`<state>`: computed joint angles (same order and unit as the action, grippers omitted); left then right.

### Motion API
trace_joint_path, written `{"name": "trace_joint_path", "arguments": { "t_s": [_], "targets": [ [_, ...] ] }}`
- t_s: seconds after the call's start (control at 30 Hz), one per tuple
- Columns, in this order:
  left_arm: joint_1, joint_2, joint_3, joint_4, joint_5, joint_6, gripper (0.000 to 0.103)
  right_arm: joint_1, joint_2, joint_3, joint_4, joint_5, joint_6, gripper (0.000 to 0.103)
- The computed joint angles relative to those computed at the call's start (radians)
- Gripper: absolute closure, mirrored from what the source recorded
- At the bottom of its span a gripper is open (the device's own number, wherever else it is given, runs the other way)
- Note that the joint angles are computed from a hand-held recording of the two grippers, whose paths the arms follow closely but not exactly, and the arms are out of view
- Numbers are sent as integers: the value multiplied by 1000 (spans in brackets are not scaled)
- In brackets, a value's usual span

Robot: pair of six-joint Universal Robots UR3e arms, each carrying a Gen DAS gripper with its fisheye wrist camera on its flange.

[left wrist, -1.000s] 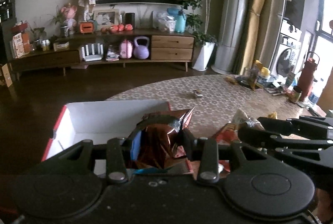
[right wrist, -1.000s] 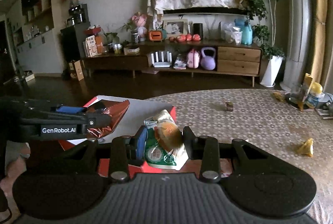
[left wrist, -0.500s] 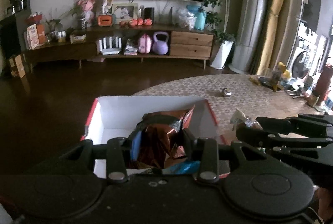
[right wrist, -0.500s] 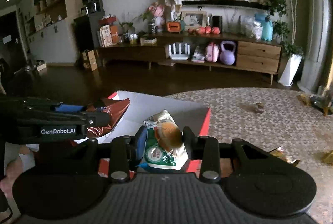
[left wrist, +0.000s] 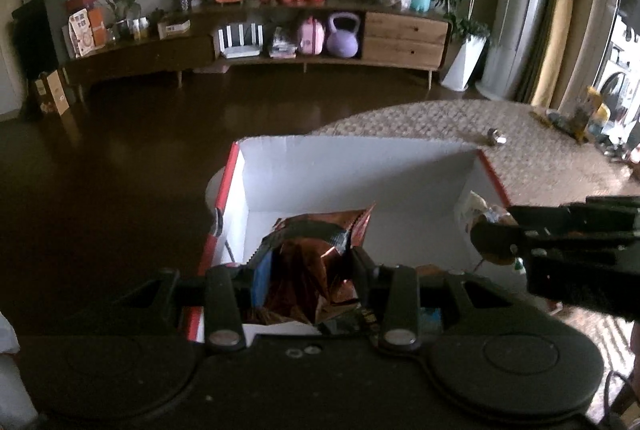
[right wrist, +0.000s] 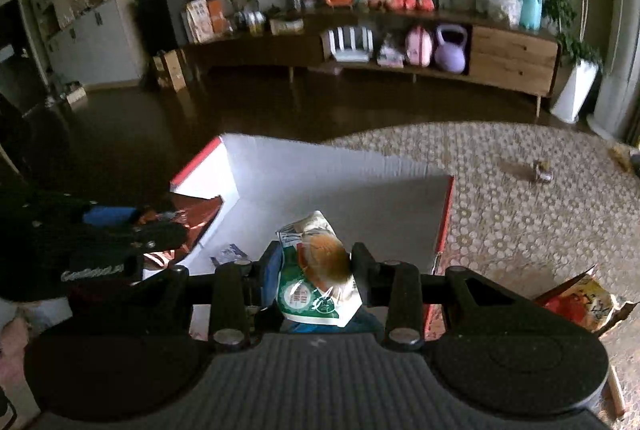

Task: Organize snacks
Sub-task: 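Open the left tool releasing the red bag while the right releases the green-white packet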

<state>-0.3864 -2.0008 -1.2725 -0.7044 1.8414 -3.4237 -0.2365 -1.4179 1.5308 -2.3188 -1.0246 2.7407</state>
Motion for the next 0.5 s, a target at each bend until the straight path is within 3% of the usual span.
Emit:
{"name": "trace_joint_path", "arguments": {
  "t_s": [0.5],
  "targets": [
    [29, -119, 89, -79, -27, 69, 64, 89, 224, -177, 24, -146, 44, 66]
  ]
}}
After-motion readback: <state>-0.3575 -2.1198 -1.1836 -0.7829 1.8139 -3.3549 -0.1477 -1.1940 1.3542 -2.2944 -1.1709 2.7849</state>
